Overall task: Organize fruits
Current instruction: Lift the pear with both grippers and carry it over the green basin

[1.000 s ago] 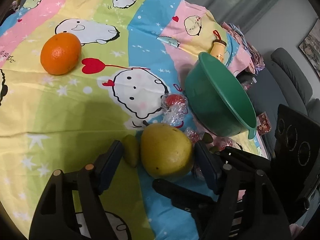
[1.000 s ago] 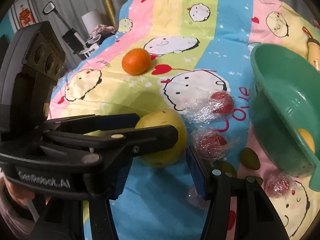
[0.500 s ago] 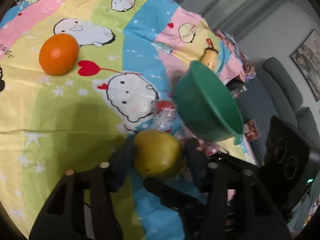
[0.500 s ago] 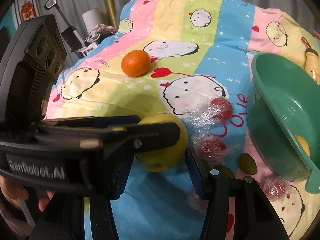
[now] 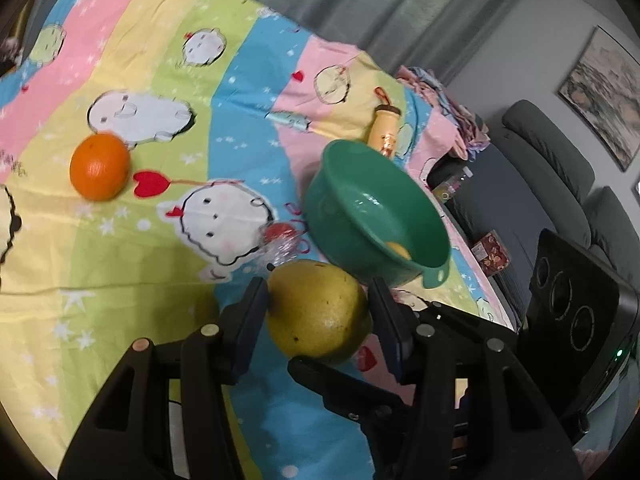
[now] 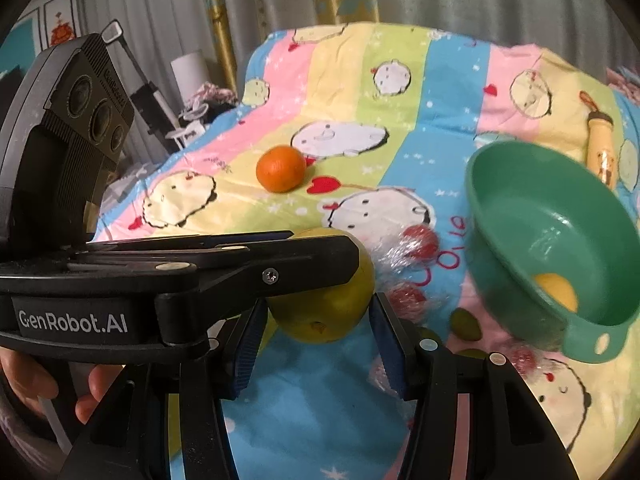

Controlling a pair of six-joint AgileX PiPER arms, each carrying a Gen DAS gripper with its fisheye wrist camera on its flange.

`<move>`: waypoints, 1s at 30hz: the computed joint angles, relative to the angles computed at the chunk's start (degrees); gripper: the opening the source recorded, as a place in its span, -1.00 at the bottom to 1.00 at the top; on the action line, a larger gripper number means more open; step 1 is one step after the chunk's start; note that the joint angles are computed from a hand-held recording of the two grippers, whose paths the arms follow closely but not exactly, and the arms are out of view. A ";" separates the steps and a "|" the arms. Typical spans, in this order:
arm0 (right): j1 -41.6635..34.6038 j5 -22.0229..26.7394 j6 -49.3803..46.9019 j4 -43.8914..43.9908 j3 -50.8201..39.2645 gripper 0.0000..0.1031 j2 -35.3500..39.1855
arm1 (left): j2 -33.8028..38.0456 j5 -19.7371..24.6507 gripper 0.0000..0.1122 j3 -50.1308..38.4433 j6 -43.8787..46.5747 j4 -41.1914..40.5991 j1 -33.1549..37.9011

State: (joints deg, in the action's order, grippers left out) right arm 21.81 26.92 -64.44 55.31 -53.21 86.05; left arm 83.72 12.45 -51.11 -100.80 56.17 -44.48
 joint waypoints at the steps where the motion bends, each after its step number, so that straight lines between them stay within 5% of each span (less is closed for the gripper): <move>1: -0.34 0.03 -1.26 1.02 0.60 0.06 -0.84 | -0.11 0.94 -0.08 -0.43 -0.54 0.87 -0.72; 6: -2.02 1.33 -4.08 3.53 2.19 0.06 -3.36 | 0.06 4.99 -0.08 -2.32 -0.79 2.45 -3.73; 14: -3.60 1.70 -5.59 4.96 4.21 0.06 -5.41 | 0.91 4.95 -0.08 -3.14 -2.14 3.37 -4.84; 30: -10.36 9.41 -10.22 9.43 7.06 0.06 -10.01 | 2.80 19.07 -0.08 -10.61 2.49 0.27 -14.15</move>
State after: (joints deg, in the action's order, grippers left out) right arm 11.45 36.33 -74.66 64.74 -46.15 76.04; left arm 86.52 31.51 -61.72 -98.31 56.45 -58.63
